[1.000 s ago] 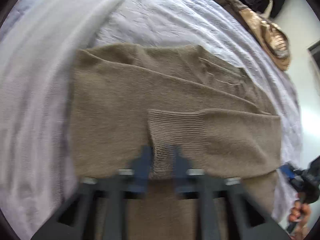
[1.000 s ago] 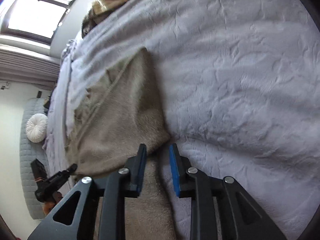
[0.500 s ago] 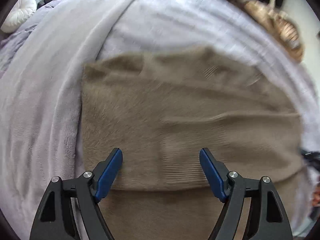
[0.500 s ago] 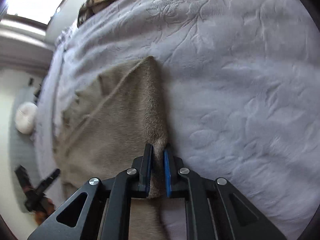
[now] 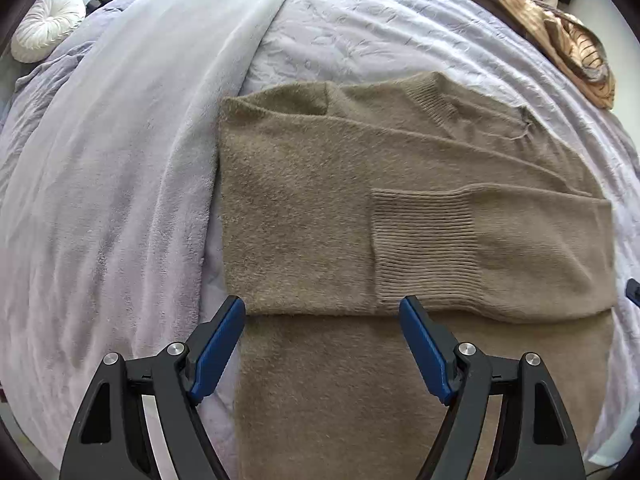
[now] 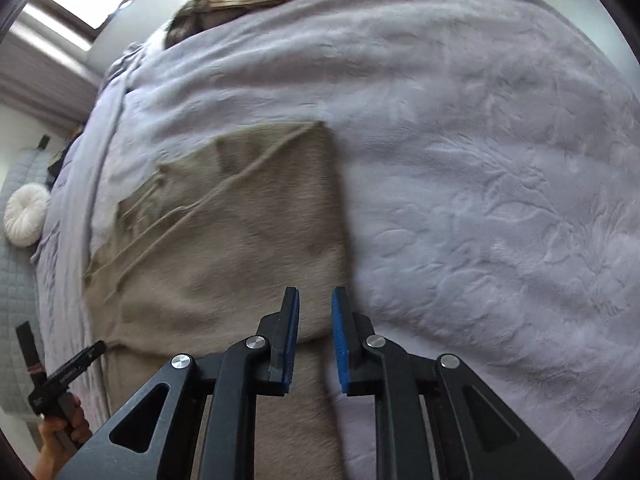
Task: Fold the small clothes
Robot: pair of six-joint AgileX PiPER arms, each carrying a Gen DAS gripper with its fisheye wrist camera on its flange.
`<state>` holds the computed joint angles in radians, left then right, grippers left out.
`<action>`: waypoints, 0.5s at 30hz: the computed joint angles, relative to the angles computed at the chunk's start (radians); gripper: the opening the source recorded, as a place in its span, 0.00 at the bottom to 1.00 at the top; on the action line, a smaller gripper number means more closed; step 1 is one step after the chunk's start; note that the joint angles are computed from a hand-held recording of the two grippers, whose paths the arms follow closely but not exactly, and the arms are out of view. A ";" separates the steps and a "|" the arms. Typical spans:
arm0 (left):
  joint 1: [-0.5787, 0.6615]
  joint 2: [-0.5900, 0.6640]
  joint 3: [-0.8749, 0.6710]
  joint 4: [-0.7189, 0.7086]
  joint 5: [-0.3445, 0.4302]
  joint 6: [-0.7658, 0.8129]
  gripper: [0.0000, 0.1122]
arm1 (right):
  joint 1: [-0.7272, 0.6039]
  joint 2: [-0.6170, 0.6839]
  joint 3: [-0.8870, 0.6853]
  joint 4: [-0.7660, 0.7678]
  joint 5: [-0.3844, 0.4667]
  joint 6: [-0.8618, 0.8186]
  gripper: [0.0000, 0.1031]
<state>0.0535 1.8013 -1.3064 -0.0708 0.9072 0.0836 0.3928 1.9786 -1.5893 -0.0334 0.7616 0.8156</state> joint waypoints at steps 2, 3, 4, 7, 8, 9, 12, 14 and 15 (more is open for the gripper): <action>-0.018 0.001 0.000 0.010 -0.009 -0.007 0.71 | 0.026 0.060 -0.104 -0.008 0.056 -0.030 0.17; -0.034 0.009 -0.007 0.027 -0.009 -0.026 0.71 | 0.035 0.089 -0.146 -0.012 0.080 -0.037 0.17; -0.047 0.024 -0.013 0.041 -0.010 -0.038 0.71 | 0.041 0.128 -0.194 -0.003 0.107 -0.045 0.17; -0.064 0.067 -0.018 0.079 -0.001 -0.063 0.71 | 0.038 0.169 -0.203 0.035 0.132 -0.053 0.17; -0.056 0.065 -0.017 0.066 0.007 -0.054 0.71 | 0.039 0.175 -0.197 0.038 0.132 -0.049 0.17; -0.047 0.056 -0.010 0.054 0.013 -0.040 0.71 | 0.042 0.159 -0.168 0.037 0.115 -0.042 0.17; -0.022 0.000 0.038 0.049 0.036 -0.002 0.71 | 0.048 0.113 -0.125 0.033 0.115 -0.035 0.18; -0.008 -0.039 0.068 0.043 0.057 0.025 0.71 | 0.057 0.083 -0.099 0.021 0.126 -0.019 0.18; -0.003 -0.078 0.097 0.043 0.072 0.038 0.71 | 0.058 0.057 -0.068 0.032 0.113 -0.017 0.18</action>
<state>0.0508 1.7230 -1.2098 -0.0282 0.9793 0.1218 0.4509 2.0355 -1.6571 -0.0010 0.8747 0.7988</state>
